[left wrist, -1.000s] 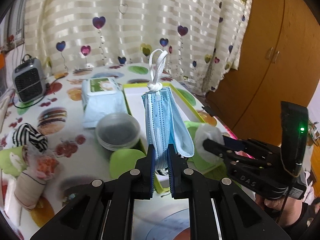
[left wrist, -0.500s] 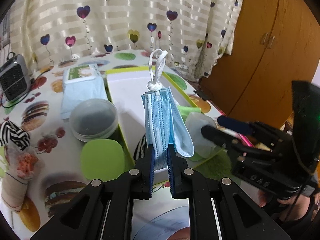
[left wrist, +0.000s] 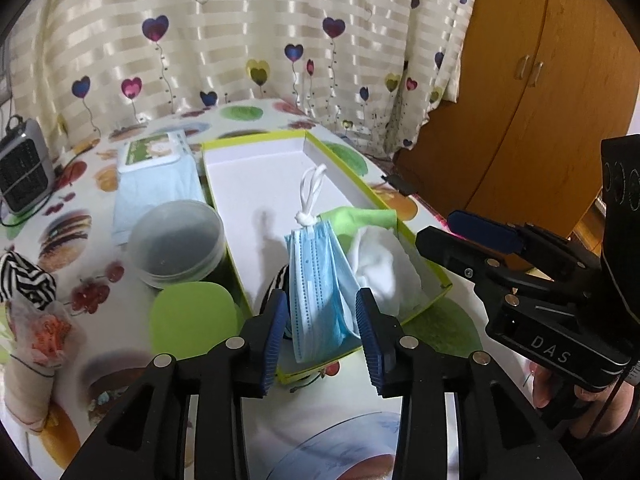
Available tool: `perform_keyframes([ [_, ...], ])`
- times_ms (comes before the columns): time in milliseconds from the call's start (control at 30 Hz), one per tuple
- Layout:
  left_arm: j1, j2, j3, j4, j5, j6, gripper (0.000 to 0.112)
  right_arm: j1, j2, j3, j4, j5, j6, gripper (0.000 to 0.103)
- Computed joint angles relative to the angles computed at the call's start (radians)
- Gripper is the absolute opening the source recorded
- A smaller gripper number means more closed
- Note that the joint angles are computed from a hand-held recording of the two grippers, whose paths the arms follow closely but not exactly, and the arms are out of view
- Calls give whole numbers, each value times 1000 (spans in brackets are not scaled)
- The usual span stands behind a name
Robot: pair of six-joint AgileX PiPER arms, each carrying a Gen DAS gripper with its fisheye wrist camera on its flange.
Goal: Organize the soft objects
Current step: 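Lower the mask and white cloth into the box and open both grippers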
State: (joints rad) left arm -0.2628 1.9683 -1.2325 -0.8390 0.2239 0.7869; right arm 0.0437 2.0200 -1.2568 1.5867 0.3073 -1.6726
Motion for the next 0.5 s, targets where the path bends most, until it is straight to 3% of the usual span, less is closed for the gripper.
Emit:
perform_keyframes([
  [200,11,-65,72,-141,-37,127,35,14,-49,42,35,-13,-38,44],
  [500,46,-192,221,-478,-89,429,35,60,-137,114,96,-14,-119,44],
])
